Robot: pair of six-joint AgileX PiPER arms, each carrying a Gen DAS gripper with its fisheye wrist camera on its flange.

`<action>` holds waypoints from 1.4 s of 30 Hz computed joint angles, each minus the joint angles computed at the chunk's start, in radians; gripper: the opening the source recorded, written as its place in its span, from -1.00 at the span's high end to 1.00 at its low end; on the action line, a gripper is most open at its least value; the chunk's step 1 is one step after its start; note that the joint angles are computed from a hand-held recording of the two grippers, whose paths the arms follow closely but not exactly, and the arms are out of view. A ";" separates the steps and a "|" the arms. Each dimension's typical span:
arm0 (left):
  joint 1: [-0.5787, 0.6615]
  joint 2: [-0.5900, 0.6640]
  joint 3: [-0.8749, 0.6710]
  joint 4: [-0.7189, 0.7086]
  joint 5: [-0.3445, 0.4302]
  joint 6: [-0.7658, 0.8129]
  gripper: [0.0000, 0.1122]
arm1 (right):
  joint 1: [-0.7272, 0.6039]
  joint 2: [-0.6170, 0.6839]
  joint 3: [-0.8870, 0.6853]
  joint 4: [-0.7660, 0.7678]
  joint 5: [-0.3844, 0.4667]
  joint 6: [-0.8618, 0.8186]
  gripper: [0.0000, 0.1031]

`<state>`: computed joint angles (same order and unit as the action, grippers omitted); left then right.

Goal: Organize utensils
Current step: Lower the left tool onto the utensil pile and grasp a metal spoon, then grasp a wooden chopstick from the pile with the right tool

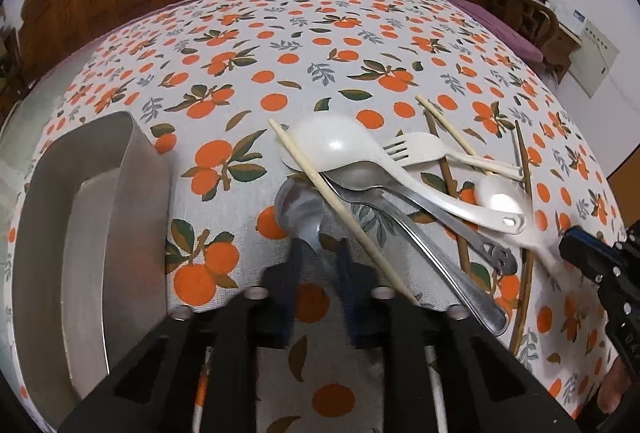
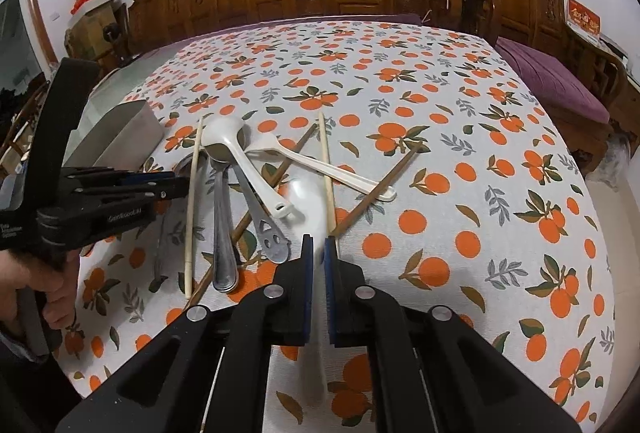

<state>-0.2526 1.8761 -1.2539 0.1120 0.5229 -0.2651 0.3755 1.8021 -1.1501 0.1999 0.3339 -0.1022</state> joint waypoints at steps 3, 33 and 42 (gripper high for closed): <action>0.012 -0.012 0.012 -0.036 -0.001 0.037 0.97 | 0.004 0.001 -0.006 -0.005 0.009 0.003 0.99; 0.077 -0.320 0.266 -0.433 -0.097 0.511 0.98 | 0.046 0.092 -0.106 -0.235 0.044 0.294 0.50; 0.087 -0.319 0.268 -0.486 -0.089 0.561 0.98 | 0.056 0.156 -0.161 -0.356 0.082 0.428 0.60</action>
<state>-0.1655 1.5570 -0.9859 -0.3743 0.4335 0.2959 0.4311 1.9581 -1.3113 -0.1565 0.4157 0.3258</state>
